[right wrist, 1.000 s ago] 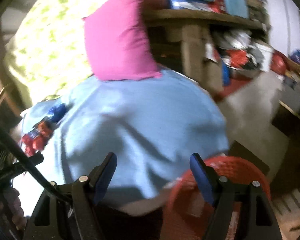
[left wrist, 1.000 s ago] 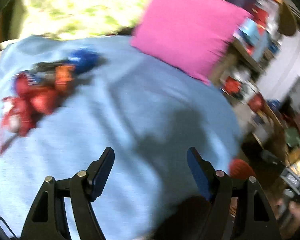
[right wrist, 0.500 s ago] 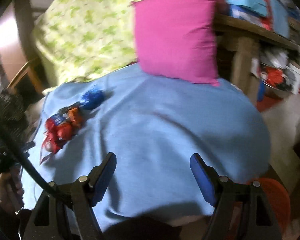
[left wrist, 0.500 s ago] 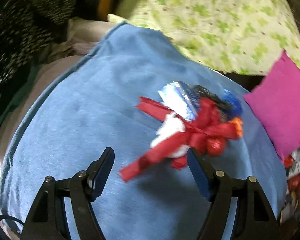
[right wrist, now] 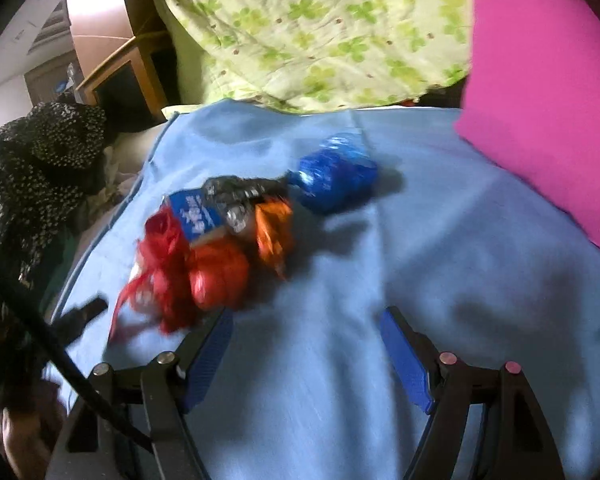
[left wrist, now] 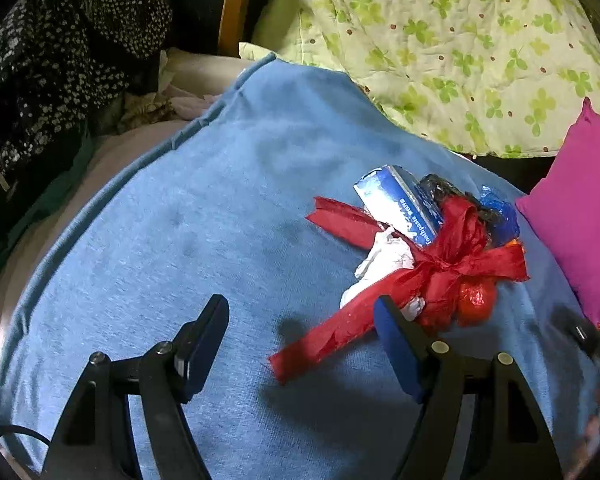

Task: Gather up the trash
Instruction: 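Close the right tool on the orange wrapper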

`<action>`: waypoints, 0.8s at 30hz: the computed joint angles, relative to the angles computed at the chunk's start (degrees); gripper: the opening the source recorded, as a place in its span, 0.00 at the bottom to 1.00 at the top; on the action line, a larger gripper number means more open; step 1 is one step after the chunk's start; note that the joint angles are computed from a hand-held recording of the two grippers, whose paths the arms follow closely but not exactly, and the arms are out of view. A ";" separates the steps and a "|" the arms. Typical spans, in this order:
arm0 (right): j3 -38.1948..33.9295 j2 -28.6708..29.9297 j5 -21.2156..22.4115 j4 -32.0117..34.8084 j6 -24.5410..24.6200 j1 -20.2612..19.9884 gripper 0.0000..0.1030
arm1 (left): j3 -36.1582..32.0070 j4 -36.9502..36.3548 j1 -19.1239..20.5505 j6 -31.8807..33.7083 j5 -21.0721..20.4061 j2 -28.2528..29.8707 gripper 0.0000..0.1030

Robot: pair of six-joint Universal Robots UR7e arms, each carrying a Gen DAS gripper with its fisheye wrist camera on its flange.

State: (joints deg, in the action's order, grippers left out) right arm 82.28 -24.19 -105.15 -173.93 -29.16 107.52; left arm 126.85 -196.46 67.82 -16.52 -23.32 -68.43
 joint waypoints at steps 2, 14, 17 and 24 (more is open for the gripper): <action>-4.56 2.90 0.66 2.34 0.73 0.34 0.77 | 0.11 0.79 0.34 -1.41 -1.13 -0.57 0.73; -16.50 10.60 1.10 10.07 1.71 0.02 0.27 | -1.17 0.05 0.39 0.02 -1.40 1.18 0.73; -12.27 8.18 0.93 7.60 0.71 -0.14 0.27 | -1.25 -0.97 0.16 1.14 -1.21 1.74 0.73; 2.24 -0.73 3.63 -0.11 1.79 -2.34 0.27 | -1.49 2.36 0.50 0.72 -2.39 1.85 0.73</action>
State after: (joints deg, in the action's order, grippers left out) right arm 84.52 -24.92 -101.52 -174.04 -27.37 105.19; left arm 125.36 -194.10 68.32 -15.79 -25.71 -66.59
